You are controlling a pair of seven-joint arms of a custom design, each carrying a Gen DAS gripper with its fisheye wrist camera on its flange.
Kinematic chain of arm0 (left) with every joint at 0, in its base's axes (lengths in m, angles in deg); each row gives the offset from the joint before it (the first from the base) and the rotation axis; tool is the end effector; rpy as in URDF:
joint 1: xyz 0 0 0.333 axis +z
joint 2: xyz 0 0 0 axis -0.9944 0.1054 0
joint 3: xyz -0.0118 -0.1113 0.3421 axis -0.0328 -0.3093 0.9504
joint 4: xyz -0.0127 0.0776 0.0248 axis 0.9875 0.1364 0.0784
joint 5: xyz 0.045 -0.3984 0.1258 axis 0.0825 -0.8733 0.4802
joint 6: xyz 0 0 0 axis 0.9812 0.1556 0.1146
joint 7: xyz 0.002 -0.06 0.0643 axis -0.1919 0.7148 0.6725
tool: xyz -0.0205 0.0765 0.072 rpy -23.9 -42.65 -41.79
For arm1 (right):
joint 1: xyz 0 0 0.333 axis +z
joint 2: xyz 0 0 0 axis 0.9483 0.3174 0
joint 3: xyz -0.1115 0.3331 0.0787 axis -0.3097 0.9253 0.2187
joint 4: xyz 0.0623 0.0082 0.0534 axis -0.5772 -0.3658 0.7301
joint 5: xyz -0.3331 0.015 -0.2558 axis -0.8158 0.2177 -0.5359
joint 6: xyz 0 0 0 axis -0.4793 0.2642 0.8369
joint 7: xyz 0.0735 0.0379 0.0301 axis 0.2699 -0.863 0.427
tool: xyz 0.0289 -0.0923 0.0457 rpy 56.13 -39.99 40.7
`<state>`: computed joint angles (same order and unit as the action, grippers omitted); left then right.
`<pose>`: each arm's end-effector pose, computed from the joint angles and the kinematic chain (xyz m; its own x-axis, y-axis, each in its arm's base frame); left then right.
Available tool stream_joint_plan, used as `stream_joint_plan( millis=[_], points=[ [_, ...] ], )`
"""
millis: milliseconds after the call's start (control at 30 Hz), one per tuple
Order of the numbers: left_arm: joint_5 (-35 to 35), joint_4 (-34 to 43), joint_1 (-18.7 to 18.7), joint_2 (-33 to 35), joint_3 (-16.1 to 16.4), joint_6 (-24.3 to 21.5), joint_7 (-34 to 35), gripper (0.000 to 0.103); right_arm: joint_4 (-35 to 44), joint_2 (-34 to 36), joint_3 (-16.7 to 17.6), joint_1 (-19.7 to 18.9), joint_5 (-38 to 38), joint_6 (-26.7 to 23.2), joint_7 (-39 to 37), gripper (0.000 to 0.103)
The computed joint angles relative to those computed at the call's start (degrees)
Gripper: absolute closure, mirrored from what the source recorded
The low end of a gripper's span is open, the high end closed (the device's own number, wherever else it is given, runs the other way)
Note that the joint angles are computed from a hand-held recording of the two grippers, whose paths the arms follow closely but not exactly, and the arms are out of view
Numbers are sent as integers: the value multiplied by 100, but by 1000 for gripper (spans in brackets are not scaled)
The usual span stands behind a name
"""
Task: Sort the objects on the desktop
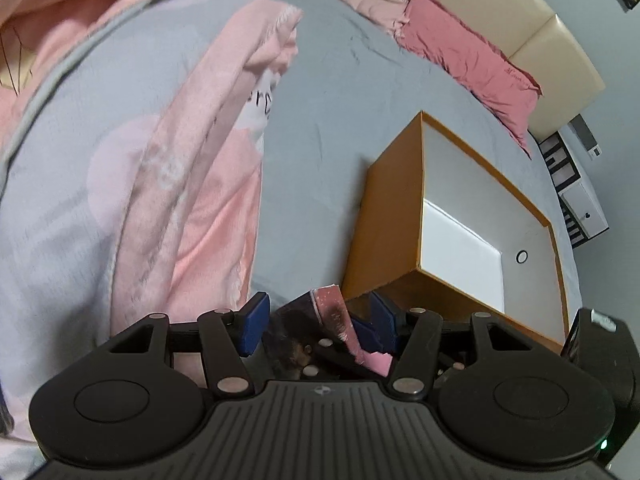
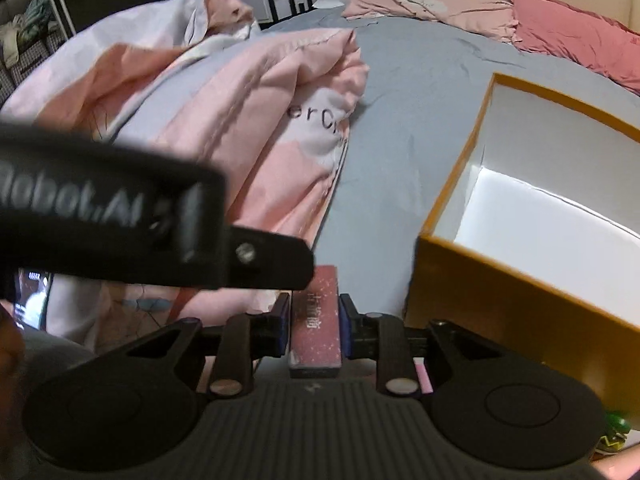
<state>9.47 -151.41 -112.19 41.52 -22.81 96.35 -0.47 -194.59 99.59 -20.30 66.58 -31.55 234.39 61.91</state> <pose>0.5756 -0.4268 0.3904 0.0920 -0.8879 0.4507 -0.8678 -0.2935 -0.4010 0.6029 0.2258 0.3305 0.3407 -0.9218 -0.1850 -0.7633 -0.1563 -0.6269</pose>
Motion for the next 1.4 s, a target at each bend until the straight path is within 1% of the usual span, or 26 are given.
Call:
stream_joint_plan(
  millis=[33,67,100,167,267,300,333,400,433,500,567,600,633,700,800,833,867,933,1000,1067,1133,1167,1233,1300,1367,1400],
  points=[
    [-55,15,39,13,-57,-51,39,38,-60,15,242,-233,17,47,-46,75],
    [-111,27,78,23,-114,-95,88,38,-119,-1,355,-351,14,74,-46,67],
    [-163,56,107,46,-162,-132,135,38,-184,-49,372,-379,8,91,-14,60],
    [-283,107,165,83,-267,-196,244,38,-346,-150,458,-497,-68,183,13,59],
    [-337,151,114,97,-266,-278,269,38,-580,-338,496,-610,-229,256,129,57],
    [-331,179,85,110,-248,-307,257,38,-652,-370,643,-783,-291,268,166,57],
    [-314,232,43,138,-215,-367,220,38,-722,-380,878,-1043,-364,270,195,57],
    [-229,353,-55,195,-125,-534,115,38,-866,-277,1599,-1814,-616,363,191,57],
    [-151,442,-116,242,-69,-653,53,38,-920,-212,1889,-2128,-773,392,191,58],
    [-14,619,-187,336,-19,-914,-26,38,-990,-177,2097,-2368,-1021,433,227,58],
    [60,741,-192,419,-40,-1070,-40,39,-1046,-54,2436,-2744,-1341,513,233,57],
    [90,786,-193,448,-51,-1141,-43,41,-1063,6,2556,-2883,-1489,564,245,57],
    [119,787,-190,459,-58,-1151,-51,41,-1078,84,2725,-3075,-1658,588,256,57],
    [104,737,-141,449,-96,-1079,-68,43,-1082,170,2942,-3338,-1900,532,344,58],
    [131,666,-133,395,-86,-1054,-122,44,-1022,631,3544,-4018,-2301,248,454,58],
    [126,667,-112,399,-106,-1055,-102,45,-968,770,3657,-4127,-2350,106,450,58],
    [121,640,-96,377,-117,-1058,-92,45,-940,734,3577,-4039,-2291,97,473,60],
    [105,534,-69,308,-122,-1019,-124,45,-905,376,3087,-3548,-2085,182,611,59],
    [95,431,-43,242,-119,-975,-163,45,-911,256,2928,-3420,-2000,272,677,59],
    [96,362,-23,188,-116,-965,-197,45,-881,268,2924,-3448,-2066,261,678,59],
    [53,306,19,149,-147,-938,-215,46,-750,296,2760,-3272,-2135,168,567,59],
    [0,294,57,146,-188,-916,-191,46,-677,387,2794,-3285,-2162,95,446,59],
    [-100,289,110,155,-243,-881,-155,47,-572,562,2860,-3250,-2123,3,206,63],
    [-146,317,116,175,-246,-898,-149,47,-591,568,2810,-3098,-2025,36,55,71],
    [-98,348,70,186,-192,-949,-171,46,-595,647,2900,-3112,-1933,58,-77,71],
    [-19,379,21,200,-137,-1005,-203,48,-598,650,2898,-3085,-1898,73,-114,72]
  ],
)
